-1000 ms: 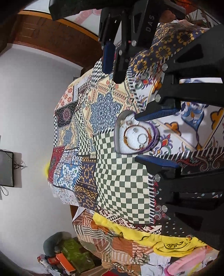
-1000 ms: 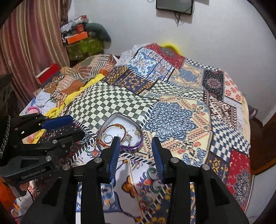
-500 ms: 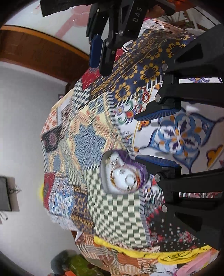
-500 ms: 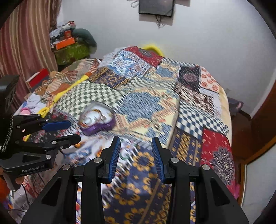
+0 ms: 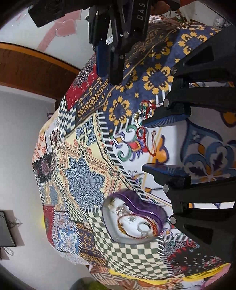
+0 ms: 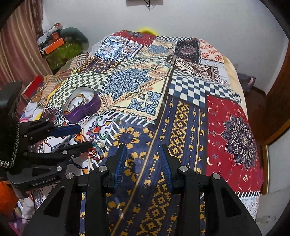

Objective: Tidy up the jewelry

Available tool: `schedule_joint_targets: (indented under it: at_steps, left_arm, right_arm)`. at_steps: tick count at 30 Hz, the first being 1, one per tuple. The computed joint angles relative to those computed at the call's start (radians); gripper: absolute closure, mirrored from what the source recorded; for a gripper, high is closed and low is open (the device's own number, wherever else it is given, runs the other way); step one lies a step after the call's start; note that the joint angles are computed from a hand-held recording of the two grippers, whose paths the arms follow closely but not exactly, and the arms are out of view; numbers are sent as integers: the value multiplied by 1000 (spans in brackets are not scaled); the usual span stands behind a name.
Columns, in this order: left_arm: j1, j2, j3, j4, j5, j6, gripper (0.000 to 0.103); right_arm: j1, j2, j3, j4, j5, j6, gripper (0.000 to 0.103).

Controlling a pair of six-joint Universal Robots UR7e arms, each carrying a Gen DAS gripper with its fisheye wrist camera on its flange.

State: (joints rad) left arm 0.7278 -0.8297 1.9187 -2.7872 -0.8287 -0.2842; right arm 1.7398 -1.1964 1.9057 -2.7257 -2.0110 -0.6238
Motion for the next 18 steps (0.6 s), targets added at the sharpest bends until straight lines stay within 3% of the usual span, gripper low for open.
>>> schedule_joint_targets:
  at_steps: [2, 3, 4, 5, 6, 12, 18]
  left_arm:
    - [1, 7, 0, -26, -3, 16, 65]
    - [1, 11, -1, -36, -7, 24, 71]
    - [4, 14, -4, -46, -19, 36, 86]
    - [11, 14, -9, -44, -55, 45, 95]
    - [13, 14, -12, -42, -71, 45, 101]
    - [-8, 22, -12, -64, -29, 35, 101]
    - [-28, -37, 27, -167, -22, 38, 101]
  right_arm:
    - [-2, -1, 2, 2, 6, -4, 69]
    - [-2, -2, 5, 2, 9, -7, 69]
    - [-1, -4, 8, 1, 11, -12, 69]
    - [-1, -3, 10, -1, 12, -16, 69]
    - [0, -5, 15, -6, 13, -23, 69]
    - [5, -8, 30, -22, 13, -52, 69]
    - [15, -4, 30, -14, 15, -59, 69]
